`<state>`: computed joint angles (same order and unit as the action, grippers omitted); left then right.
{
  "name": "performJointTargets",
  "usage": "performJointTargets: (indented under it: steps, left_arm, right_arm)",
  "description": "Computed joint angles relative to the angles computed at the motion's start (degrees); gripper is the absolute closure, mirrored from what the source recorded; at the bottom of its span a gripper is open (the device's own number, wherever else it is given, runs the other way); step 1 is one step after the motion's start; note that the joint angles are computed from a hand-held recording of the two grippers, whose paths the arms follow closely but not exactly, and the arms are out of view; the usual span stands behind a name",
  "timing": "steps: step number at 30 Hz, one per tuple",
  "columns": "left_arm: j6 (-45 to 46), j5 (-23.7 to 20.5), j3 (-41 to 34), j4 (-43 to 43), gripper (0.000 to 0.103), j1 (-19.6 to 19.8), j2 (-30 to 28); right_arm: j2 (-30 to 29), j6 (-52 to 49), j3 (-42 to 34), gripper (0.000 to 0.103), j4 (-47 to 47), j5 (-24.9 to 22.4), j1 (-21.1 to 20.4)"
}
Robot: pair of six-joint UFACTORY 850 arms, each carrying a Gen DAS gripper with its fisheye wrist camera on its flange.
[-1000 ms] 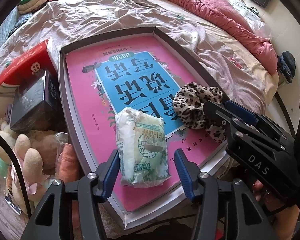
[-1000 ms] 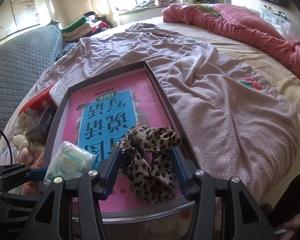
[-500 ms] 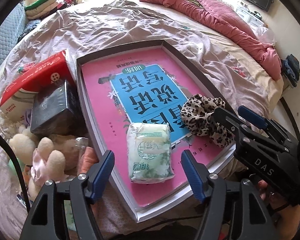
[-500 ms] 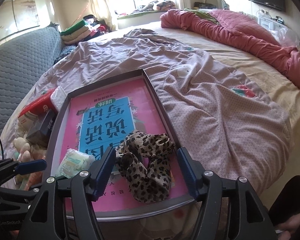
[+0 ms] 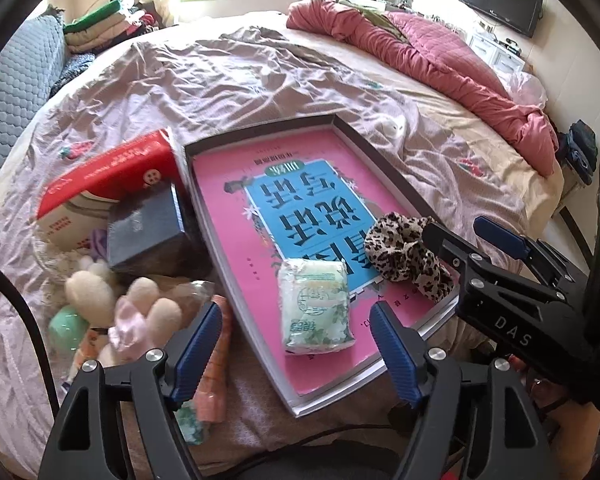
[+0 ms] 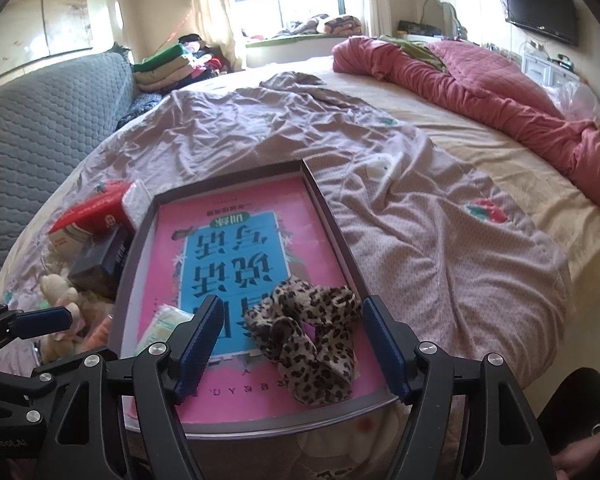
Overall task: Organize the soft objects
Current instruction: 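Withdraw both tools from the tray back toward the pile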
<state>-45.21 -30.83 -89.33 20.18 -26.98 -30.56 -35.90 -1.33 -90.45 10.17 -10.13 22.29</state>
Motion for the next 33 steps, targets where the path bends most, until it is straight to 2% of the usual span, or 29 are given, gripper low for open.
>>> performJointTargets:
  steps: [14,18,22,25,28,33]
  left_arm:
    - [-7.79,2.10,5.36,6.36,0.025,1.00,5.97]
    - [-9.98,2.66,7.08,8.21,0.023,1.41,7.83]
    - [-12.60,3.01,8.54,10.48,0.023,1.78,9.49]
    - [-13.97,3.18,9.79,11.52,0.023,2.18,10.95]
    - [-16.03,3.26,11.02,13.16,0.023,2.53,12.43]
    - [-19.07,2.66,13.26,16.19,0.023,3.34,15.25]
  right_arm:
    - [2.56,4.42,0.95,0.026,-5.85,1.49,1.65]
    - [2.98,2.00,0.84,0.026,-3.38,1.60,2.15]
    - [3.77,4.57,1.08,0.025,-6.76,2.08,2.92]
    - [5.00,-0.38,2.15,0.024,-1.79,3.93,3.27]
    - [6.09,1.83,2.85,0.023,-3.99,5.37,3.72]
    - [7.49,-13.05,3.46,0.023,11.47,6.23,4.26]
